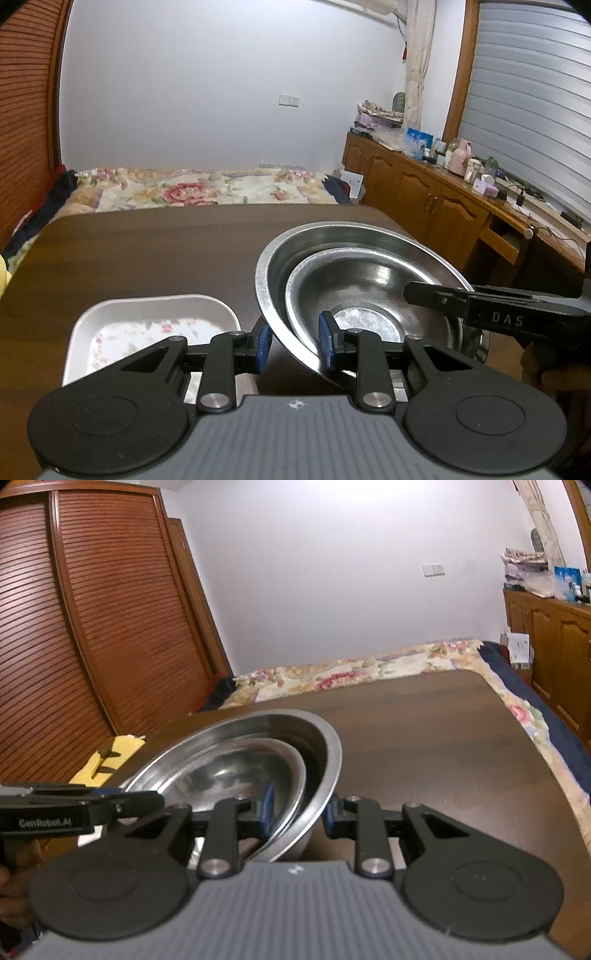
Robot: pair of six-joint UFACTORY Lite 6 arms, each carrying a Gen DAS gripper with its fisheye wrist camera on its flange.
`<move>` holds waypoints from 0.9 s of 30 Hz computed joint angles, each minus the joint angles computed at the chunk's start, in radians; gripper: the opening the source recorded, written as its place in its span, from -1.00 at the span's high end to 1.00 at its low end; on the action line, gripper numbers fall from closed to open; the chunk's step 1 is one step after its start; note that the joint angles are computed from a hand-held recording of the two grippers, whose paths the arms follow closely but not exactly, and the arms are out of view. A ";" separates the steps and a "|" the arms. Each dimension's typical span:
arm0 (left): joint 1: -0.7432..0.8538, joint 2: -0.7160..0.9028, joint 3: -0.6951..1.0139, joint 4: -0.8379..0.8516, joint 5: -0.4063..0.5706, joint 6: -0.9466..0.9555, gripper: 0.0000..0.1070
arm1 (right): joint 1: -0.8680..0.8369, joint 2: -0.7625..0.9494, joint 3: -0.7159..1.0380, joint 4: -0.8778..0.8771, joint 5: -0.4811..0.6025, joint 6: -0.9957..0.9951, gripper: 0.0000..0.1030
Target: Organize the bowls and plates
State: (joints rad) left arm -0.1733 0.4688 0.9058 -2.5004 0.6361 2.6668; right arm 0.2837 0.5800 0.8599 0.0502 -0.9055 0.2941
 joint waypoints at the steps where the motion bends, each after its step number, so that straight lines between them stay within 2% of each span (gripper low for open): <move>1: 0.005 -0.008 -0.001 0.008 -0.003 -0.003 0.45 | 0.001 -0.008 0.003 -0.002 0.006 -0.001 0.45; 11: 0.078 -0.110 -0.059 0.045 -0.014 0.007 0.45 | 0.036 -0.021 0.037 -0.013 0.022 -0.007 0.45; 27: 0.227 -0.148 -0.090 0.118 -0.002 0.001 0.44 | 0.112 0.047 0.197 -0.042 0.124 0.003 0.45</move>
